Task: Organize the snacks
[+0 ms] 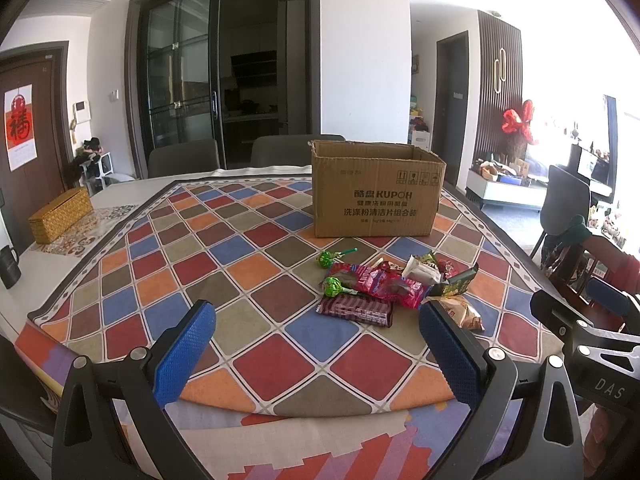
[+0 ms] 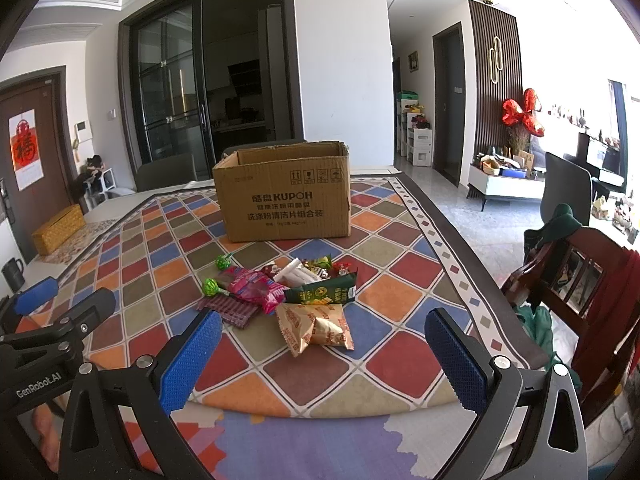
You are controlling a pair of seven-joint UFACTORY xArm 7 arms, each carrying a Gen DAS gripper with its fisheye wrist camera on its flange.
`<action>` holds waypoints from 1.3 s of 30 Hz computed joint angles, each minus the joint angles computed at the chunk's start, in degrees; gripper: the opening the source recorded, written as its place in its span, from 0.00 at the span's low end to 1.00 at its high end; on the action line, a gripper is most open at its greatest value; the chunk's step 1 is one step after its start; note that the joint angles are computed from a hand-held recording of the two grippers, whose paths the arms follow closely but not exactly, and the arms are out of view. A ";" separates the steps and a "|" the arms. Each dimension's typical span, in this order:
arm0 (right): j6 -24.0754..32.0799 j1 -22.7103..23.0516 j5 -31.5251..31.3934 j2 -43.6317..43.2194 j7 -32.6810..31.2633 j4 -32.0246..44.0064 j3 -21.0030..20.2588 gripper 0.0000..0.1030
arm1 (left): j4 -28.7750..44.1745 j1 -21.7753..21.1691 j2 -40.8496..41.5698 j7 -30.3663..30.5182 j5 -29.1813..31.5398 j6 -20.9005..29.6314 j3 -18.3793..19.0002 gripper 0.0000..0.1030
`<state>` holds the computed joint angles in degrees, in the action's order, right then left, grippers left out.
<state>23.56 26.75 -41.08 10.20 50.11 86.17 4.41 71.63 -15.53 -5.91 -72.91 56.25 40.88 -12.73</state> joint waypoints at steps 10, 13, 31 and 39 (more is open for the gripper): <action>0.04 0.01 0.07 0.04 -0.10 0.07 0.01 1.00 | 0.00 -0.02 0.00 -0.03 -0.01 0.06 0.01 1.00; 0.09 0.03 0.13 0.06 -0.16 0.13 0.00 1.00 | 0.01 -0.06 -0.03 0.04 -0.15 0.13 -0.01 1.00; 2.17 -0.18 12.44 5.94 -12.50 6.01 1.10 1.00 | 1.90 -0.14 3.47 4.97 -2.75 -2.39 1.78 1.00; 5.95 0.66 19.35 12.53 -19.78 13.56 0.15 0.99 | 6.40 -1.41 9.10 8.65 -2.03 -3.55 4.60 0.95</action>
<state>29.51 27.41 -21.73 22.74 30.33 99.72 4.56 78.03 -16.93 3.19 -64.26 54.22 37.32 -8.13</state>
